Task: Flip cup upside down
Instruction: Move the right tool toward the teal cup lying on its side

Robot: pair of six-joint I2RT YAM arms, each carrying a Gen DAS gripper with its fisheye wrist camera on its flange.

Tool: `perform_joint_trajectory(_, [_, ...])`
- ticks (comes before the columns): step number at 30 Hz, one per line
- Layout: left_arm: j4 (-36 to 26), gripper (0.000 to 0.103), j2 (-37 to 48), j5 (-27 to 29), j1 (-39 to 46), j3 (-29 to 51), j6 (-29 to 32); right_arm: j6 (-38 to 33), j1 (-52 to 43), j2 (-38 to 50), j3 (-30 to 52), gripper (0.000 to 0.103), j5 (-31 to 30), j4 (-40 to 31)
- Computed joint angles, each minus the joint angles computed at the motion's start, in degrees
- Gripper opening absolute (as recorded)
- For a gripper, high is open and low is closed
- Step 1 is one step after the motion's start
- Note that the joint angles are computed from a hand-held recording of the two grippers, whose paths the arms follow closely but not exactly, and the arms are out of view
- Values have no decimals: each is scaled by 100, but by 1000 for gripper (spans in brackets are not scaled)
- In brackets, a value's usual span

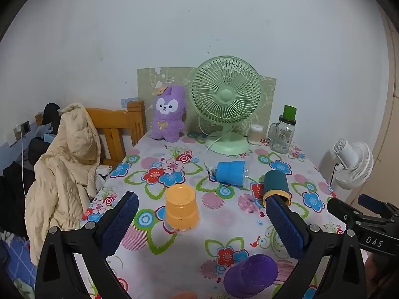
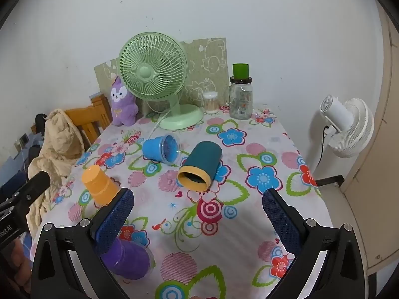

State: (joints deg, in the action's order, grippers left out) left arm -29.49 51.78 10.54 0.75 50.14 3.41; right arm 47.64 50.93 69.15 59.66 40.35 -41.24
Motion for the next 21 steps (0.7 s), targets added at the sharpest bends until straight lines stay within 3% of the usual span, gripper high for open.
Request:
perform_joint_trajectory(1, [-11,103,12,-24,-35,7,-10,-10,-156,69,161,103,-271,-157])
perform_joint_trajectory(21, [20,103,50,115,206,69,-66,-165,-67,230,274,103,-114,-188])
